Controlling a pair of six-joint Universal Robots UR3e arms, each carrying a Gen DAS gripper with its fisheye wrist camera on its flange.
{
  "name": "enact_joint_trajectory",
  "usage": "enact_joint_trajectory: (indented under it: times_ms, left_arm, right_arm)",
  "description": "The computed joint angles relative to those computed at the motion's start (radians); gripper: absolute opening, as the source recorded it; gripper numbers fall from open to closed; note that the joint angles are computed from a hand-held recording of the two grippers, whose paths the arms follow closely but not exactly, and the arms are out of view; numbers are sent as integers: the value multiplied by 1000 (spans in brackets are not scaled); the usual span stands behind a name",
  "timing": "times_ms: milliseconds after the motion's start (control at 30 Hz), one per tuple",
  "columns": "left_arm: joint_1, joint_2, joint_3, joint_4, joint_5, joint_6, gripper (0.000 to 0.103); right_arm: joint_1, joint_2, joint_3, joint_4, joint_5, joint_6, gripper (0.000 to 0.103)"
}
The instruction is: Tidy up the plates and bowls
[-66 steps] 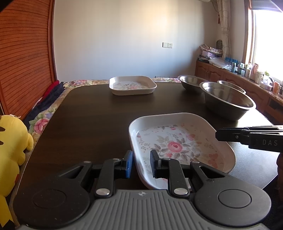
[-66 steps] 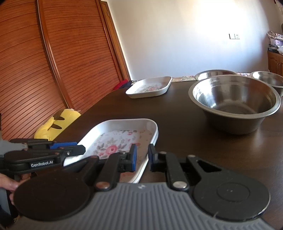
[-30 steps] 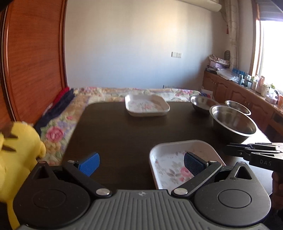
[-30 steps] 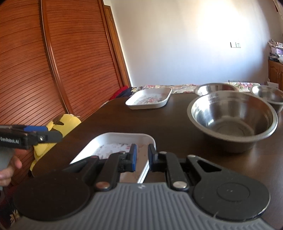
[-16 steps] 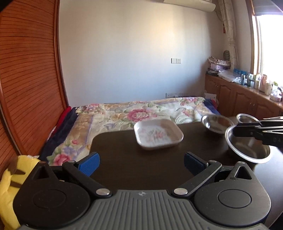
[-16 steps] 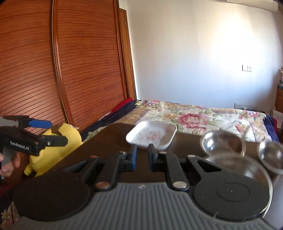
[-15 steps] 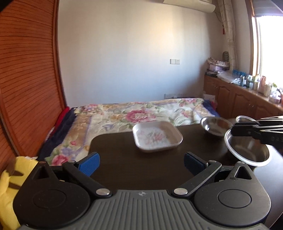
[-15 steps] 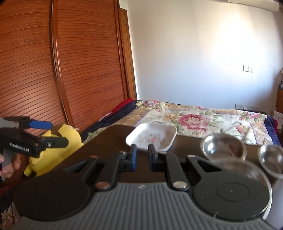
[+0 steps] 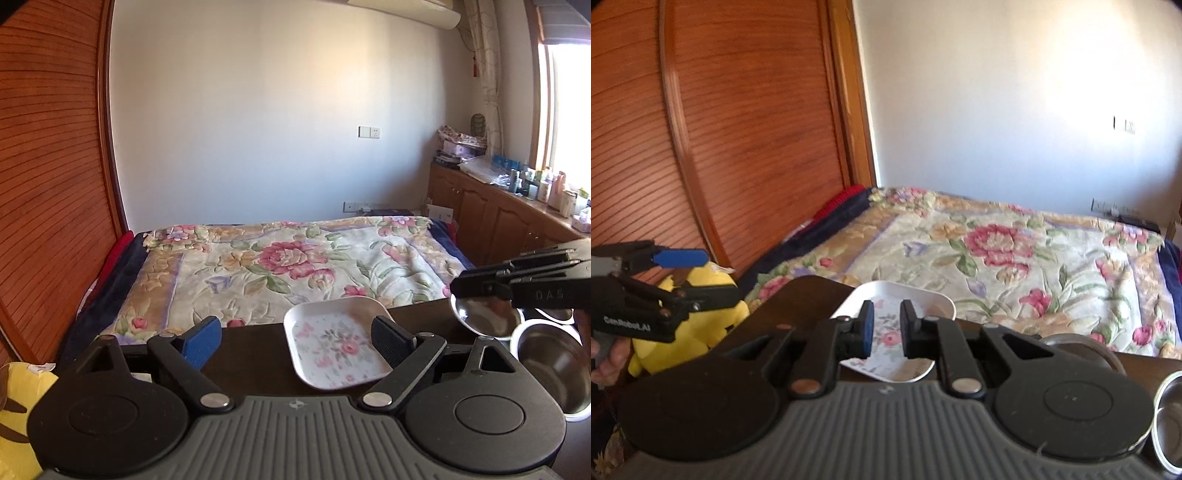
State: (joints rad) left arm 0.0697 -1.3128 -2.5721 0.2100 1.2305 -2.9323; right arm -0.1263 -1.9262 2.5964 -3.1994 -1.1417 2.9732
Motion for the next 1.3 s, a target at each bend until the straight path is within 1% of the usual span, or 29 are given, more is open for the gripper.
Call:
enact_joint_trajectory:
  times_ms: [100,167,200,233,367,433,667,800,900,1000,1100,1300]
  left_arm:
    - [-32,-143,82,40,22,-2,90]
    - [-38,-206,114,53,17,8,87]
    - [-47,-245,137,58,23,10,85]
    - [-51,-276,159,57,24,12,83]
    - [-81,-406,238,72,47,16,77]
    - [-91,-464,275,76,55,13,72]
    - [-103,-600,383,47,63,-13,58]
    - [-105,-638,407,46,60,-26,53]
    - [-107,-658,421,40,61,-31,47]
    - [-112,-673,427,37,68,-34,43]
    - [-115,-685,430,34,70,-38,40]
    - [-117,-706,431,34,66,-47,33]
  right_arm:
    - [35,143,-55,-58,-48,21,17]
    - [60,223,-92,-84,-82,32,27]
    - [69,259,-115,-88,-94,37,34]
    - [79,291,-131,-94,-107,42,35]
    - [101,385,-196,-83,-137,58,35]
    - [102,429,-233,-68,-146,70,35]
    - [108,538,-350,32,-170,97,35]
    - [117,563,-388,77,-186,91,29]
    - [122,574,-410,102,-190,83,29]
    - [123,581,-427,123,-193,72,28]
    - [120,591,-444,144,-193,61,22]
    - [115,597,-449,165,-199,49,22]
